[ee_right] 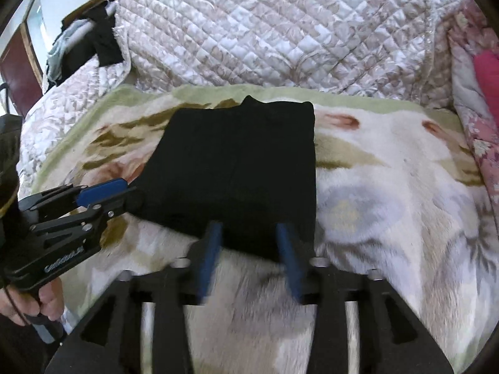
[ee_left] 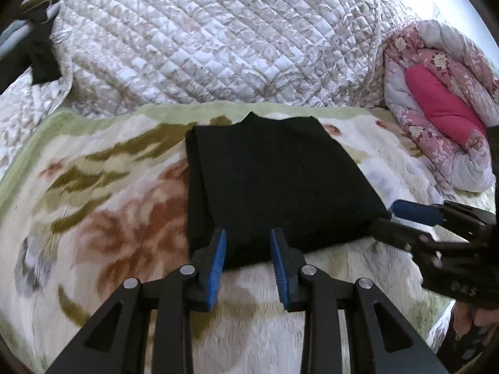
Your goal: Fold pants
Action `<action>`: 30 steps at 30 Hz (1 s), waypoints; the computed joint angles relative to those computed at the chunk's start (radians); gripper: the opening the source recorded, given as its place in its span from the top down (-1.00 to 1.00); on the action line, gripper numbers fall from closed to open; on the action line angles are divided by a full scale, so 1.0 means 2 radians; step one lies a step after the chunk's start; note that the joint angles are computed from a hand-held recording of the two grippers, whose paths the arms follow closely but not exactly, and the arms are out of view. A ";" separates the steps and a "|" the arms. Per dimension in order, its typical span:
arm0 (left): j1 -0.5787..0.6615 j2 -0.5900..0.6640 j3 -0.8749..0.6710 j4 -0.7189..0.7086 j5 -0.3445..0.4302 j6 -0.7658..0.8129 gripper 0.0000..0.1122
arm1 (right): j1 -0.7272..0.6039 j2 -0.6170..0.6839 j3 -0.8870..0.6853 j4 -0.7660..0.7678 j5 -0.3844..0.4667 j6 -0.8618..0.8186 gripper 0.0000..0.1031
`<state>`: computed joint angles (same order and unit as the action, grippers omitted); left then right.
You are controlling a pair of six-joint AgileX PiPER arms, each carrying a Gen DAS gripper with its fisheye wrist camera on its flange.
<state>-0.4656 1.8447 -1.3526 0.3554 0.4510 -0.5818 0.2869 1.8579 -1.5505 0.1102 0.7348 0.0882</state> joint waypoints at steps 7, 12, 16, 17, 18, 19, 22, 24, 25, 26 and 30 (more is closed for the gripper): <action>-0.009 -0.002 0.024 0.021 0.006 -0.040 0.43 | 0.022 0.013 0.000 -0.046 0.017 0.037 -0.05; -0.006 0.002 0.030 0.011 0.006 -0.040 0.36 | 0.022 0.021 -0.003 -0.044 0.025 0.035 -0.05; -0.008 0.012 0.030 0.000 0.010 -0.024 0.30 | 0.025 0.032 -0.002 -0.041 0.031 0.027 -0.05; -0.010 0.013 0.030 0.006 0.011 -0.028 0.27 | 0.025 0.033 0.000 -0.040 0.029 0.027 -0.07; -0.011 0.014 0.030 0.012 0.011 -0.033 0.25 | 0.024 0.033 0.000 -0.038 0.027 0.027 -0.09; -0.011 0.014 0.030 0.012 0.011 -0.033 0.24 | 0.022 0.034 -0.001 -0.036 0.027 0.026 -0.09; -0.013 0.014 0.031 0.021 0.012 -0.038 0.20 | 0.021 0.034 0.001 -0.030 0.025 0.026 -0.11; -0.014 0.013 0.033 0.025 0.011 -0.041 0.17 | 0.020 0.033 0.003 -0.028 0.023 0.025 -0.12; -0.013 0.014 0.033 0.024 0.010 -0.040 0.16 | 0.020 0.032 0.004 -0.027 0.023 0.025 -0.12; -0.013 0.014 0.032 0.023 0.009 -0.039 0.16 | 0.020 0.033 0.005 -0.027 0.022 0.025 -0.13; -0.013 0.017 0.031 0.030 0.009 -0.046 0.12 | 0.021 0.033 0.005 -0.029 0.021 0.025 -0.15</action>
<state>-0.4922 1.8784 -1.2903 0.4158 0.4697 -0.6738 0.3292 1.9230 -1.5400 0.0524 0.7762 0.1384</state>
